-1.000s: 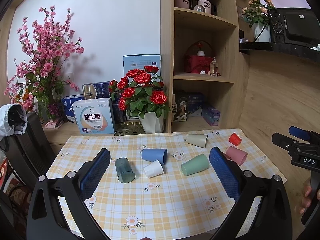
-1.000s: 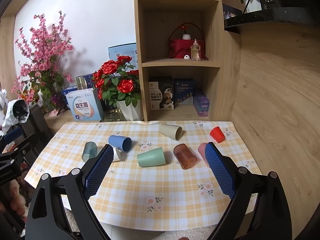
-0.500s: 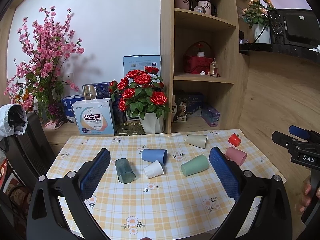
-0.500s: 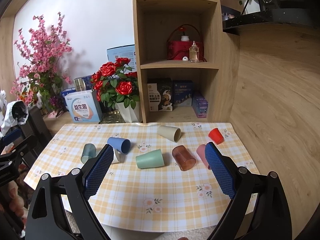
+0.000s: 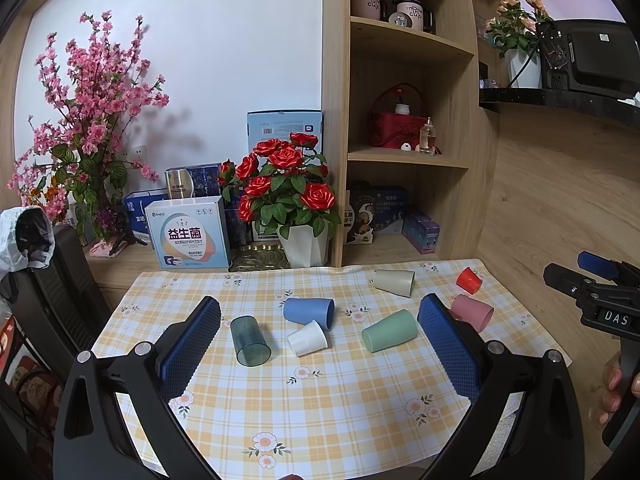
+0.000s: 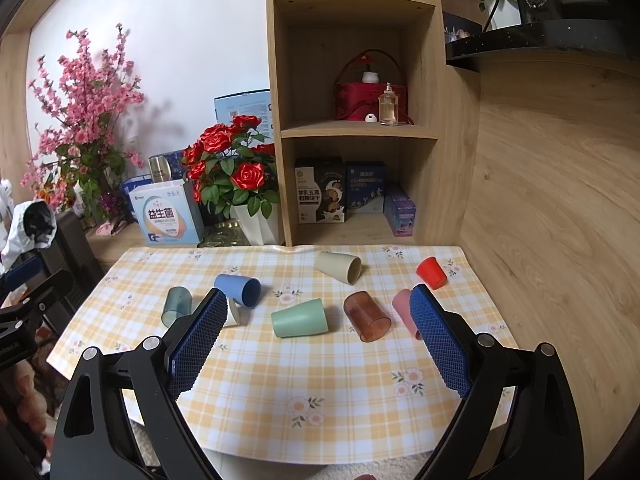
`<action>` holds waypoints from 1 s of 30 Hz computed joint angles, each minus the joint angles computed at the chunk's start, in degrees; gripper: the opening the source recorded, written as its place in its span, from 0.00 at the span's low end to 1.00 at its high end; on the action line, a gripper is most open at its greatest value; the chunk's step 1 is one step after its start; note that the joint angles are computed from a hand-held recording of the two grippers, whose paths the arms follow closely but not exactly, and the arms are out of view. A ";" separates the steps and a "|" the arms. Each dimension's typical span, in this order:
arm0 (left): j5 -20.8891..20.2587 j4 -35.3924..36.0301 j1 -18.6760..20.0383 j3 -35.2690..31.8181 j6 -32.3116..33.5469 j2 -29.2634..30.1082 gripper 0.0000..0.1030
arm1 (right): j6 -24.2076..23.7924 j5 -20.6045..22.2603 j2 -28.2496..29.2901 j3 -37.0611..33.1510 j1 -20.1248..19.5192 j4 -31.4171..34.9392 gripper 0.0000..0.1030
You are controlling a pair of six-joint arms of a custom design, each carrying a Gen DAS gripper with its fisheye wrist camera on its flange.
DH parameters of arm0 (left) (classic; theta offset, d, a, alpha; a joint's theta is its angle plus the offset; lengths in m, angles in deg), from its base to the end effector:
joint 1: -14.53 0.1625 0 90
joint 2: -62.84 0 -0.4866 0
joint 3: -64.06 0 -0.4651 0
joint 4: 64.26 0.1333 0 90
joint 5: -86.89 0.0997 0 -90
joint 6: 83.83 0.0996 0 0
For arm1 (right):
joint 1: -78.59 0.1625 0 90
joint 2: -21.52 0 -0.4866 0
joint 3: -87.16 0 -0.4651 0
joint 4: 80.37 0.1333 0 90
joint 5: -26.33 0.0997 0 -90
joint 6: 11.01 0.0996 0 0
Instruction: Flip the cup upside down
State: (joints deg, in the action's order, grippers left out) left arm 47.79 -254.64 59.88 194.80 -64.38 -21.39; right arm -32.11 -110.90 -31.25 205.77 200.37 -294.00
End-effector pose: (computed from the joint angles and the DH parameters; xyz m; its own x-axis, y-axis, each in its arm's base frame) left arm -0.1865 -0.4884 0.3527 -0.7004 0.1371 -0.7004 0.6868 0.3964 -0.6092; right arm 0.3646 -0.4742 0.1739 -0.7427 -0.0042 0.6696 -0.5875 0.4841 -0.6485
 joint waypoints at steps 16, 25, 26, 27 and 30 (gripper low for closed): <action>0.05 0.34 -0.04 0.08 -0.33 -0.16 0.94 | 0.05 -0.22 0.10 -0.03 0.02 -0.01 0.87; 0.18 0.37 0.28 0.15 -0.85 0.02 0.94 | 0.21 -0.09 0.07 0.05 -0.06 0.13 0.87; 1.19 0.05 0.28 0.00 -0.72 0.20 0.94 | 0.34 -0.05 0.05 0.10 -0.07 0.30 0.87; 1.55 -0.02 0.47 -0.16 -0.84 0.34 0.94 | 0.72 0.34 -0.09 0.27 -0.22 0.78 0.87; -1.81 1.50 2.00 -0.44 -2.99 -0.44 0.94 | 1.56 2.48 -0.70 1.13 -1.15 1.45 0.87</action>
State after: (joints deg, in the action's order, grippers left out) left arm 45.98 -253.14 61.89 194.35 -67.37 -21.83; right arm -30.55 -108.43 -31.94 206.90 199.21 -292.55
